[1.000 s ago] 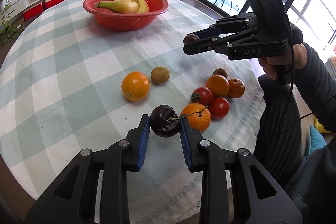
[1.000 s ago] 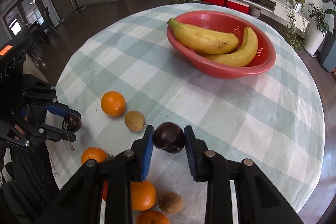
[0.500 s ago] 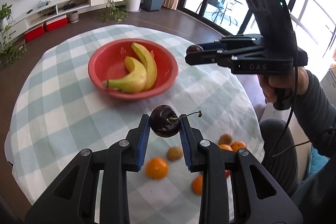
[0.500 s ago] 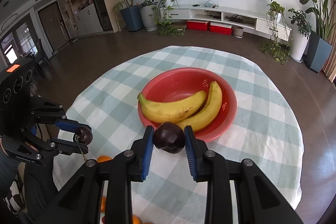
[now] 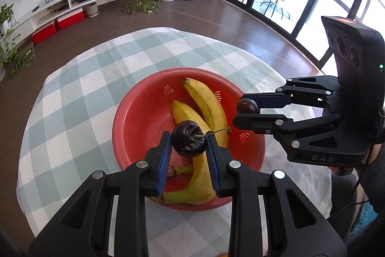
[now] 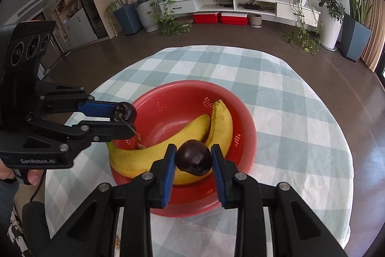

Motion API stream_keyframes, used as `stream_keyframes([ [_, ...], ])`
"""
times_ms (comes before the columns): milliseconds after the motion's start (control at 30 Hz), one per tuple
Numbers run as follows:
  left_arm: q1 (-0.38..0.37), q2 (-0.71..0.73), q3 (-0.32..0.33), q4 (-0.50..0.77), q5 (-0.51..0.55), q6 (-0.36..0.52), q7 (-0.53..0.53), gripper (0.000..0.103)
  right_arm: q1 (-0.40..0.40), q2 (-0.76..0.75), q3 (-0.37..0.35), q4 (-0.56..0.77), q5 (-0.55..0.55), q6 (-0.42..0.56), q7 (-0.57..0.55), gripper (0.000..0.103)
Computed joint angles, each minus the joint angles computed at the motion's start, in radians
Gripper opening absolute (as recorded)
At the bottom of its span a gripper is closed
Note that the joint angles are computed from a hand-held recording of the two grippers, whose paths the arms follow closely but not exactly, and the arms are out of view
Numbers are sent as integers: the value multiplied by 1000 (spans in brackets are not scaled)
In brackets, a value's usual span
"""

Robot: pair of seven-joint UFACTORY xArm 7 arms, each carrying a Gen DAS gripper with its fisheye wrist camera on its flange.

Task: Organize fruits
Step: 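Carry both dark plums into the red bowl and open both grippers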

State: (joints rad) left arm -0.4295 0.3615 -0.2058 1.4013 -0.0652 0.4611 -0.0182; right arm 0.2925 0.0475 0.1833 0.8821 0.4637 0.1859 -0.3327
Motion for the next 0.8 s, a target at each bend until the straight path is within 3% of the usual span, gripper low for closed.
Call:
stream_keyframes([
  [133, -12, 75, 18, 51, 23, 8, -27, 26, 12, 58, -22, 36, -172, -3, 118, 32],
  [267, -15, 113, 26, 71, 34, 12, -31, 27, 5, 83, -18, 45, -241, -12, 164, 32],
  [633, -11, 143, 38, 77, 55, 6, -78, 27, 1, 95, -15, 41, -343, -20, 254, 34],
  [800, -18, 115, 47, 45, 74, -13, -105, 37, -10, 52, -7, 0, -326, -36, 255, 39],
])
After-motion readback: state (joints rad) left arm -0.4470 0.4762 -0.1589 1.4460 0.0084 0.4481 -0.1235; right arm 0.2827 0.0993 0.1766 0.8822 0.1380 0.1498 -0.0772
